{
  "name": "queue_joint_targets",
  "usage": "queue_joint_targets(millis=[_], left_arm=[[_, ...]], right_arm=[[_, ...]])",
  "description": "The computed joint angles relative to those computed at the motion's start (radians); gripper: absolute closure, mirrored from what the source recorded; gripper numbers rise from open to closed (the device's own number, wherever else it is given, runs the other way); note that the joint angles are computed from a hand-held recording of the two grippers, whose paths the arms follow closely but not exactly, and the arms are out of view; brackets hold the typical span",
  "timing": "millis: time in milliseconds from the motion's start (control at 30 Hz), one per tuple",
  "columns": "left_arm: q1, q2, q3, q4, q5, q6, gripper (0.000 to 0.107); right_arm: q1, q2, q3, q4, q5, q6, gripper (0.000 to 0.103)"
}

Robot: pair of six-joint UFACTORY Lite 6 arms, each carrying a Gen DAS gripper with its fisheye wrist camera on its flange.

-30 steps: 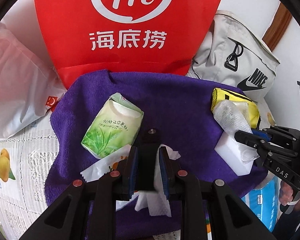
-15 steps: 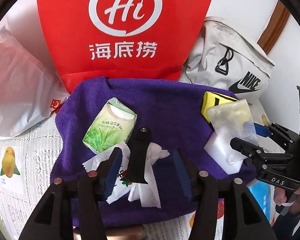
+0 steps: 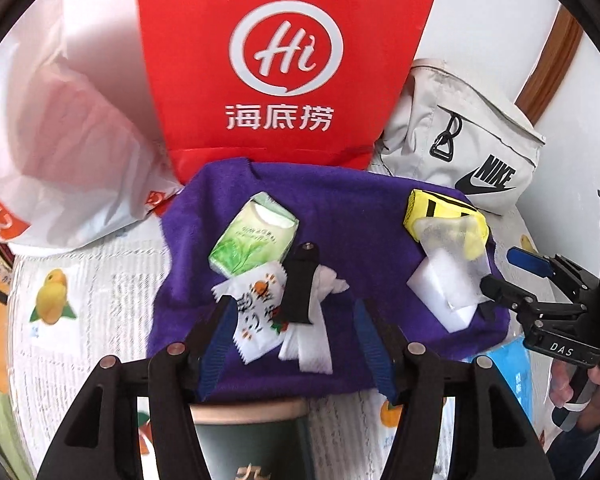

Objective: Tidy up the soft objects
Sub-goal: 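Open left tool on towel while right tool releases plastic bag beside yellow pouch, then move left tool to green packet while right tool grasps the white gloves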

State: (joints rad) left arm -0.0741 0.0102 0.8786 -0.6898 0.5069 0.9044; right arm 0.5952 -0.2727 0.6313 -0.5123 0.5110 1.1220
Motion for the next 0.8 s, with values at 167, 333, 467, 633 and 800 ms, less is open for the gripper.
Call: queue_joint_targets(millis=[167, 333, 467, 633, 800], left_arm=[[0.046, -0.176, -0.112, 0.018, 0.013, 0.008, 0.049], [0.161, -0.375, -0.236, -0.072, 0.125, 0.143, 0.049], [0.261, -0.532, -0.323, -0.067, 0.200, 0.170, 0.049], [0.431, -0.670, -0.410, -0.036, 0.346, 0.232, 0.049], [0.598, -0.830, -0.519, 0.036, 0.418, 0.294, 0.048]], right_arm=[[0.161, -0.143, -0.021, -0.050, 0.150, 0.156, 0.027], [0.393, -0.242, -0.024, -0.117, 0.319, 0.359, 0.027], [0.613, -0.248, -0.002, -0.148, 0.434, 0.520, 0.027], [0.868, -0.159, 0.051, -0.179, 0.505, 0.724, 0.027], [1.021, -0.007, 0.126, -0.191, 0.460, 0.862, 0.027]])
